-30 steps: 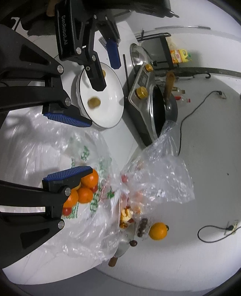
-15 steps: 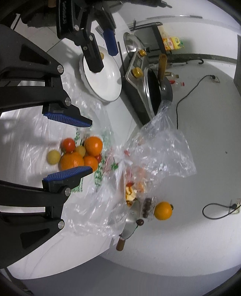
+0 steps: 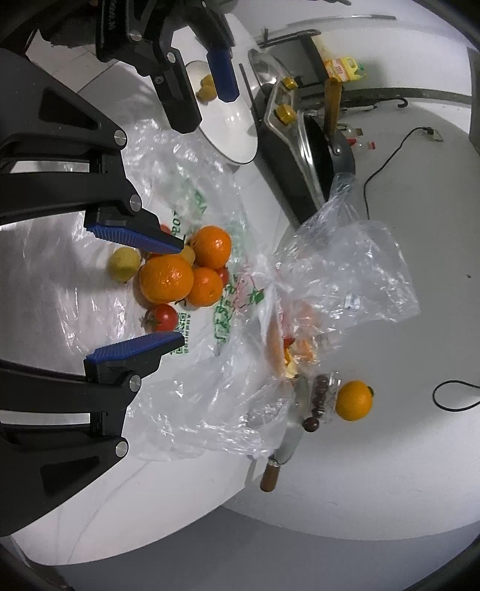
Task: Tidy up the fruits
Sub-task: 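Move both open grippers back to the fruits on the plastic bag, then grasp a mandarin orange with the right gripper while the left grasps a cherry tomato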
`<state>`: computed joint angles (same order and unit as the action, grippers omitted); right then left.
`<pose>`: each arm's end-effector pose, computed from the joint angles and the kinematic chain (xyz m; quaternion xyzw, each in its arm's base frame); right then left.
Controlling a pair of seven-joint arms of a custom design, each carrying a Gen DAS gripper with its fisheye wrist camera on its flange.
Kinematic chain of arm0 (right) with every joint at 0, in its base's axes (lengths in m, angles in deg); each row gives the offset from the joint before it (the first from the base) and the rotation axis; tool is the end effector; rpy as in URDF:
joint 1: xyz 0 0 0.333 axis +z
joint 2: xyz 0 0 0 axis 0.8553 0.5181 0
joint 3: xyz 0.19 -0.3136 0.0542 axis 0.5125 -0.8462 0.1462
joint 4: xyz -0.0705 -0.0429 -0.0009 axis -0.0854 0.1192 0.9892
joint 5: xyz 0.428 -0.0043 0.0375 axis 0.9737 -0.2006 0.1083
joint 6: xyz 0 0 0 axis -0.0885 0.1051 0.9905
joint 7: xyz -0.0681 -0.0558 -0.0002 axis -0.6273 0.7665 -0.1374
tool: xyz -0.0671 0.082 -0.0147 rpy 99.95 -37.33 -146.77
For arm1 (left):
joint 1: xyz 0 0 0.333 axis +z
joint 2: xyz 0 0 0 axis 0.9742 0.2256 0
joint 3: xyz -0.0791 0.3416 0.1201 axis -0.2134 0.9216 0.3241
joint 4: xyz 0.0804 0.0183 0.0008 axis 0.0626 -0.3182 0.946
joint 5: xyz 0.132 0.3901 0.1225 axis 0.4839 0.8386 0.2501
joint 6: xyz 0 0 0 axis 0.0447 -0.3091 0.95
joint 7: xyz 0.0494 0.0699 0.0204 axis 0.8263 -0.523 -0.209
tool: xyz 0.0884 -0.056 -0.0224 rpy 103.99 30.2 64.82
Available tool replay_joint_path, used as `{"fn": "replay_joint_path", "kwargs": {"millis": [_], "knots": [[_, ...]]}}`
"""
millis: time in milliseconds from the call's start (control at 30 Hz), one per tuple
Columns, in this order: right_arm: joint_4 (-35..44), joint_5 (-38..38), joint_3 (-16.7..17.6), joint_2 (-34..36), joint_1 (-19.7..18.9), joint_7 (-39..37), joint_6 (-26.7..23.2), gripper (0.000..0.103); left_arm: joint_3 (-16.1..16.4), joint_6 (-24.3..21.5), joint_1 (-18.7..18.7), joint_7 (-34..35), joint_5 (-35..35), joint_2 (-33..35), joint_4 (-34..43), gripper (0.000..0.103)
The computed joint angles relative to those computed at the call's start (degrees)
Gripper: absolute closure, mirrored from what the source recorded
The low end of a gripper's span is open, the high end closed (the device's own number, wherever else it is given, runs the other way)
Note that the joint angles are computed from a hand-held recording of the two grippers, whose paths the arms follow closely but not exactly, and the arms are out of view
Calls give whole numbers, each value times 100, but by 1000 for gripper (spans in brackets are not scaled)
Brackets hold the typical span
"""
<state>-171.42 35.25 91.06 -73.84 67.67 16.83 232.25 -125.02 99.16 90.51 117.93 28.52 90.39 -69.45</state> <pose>0.6223 0.0493 0.4755 -0.6472 0.5828 -0.3566 0.3382 0.6505 -0.2574 0.4943 -0.4634 0.7421 -0.4268 0.2289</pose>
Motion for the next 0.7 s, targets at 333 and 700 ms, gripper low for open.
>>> {"fn": "replay_joint_path", "kwargs": {"millis": [333,700], "knots": [[356,-510,667,329,-743,103,-343,57,384,-123,-462,28,-5,257,317,18],[815,-739,-790,604,544,265,-1130,60,568,-249,-719,159,-116,414,519,18]]}}
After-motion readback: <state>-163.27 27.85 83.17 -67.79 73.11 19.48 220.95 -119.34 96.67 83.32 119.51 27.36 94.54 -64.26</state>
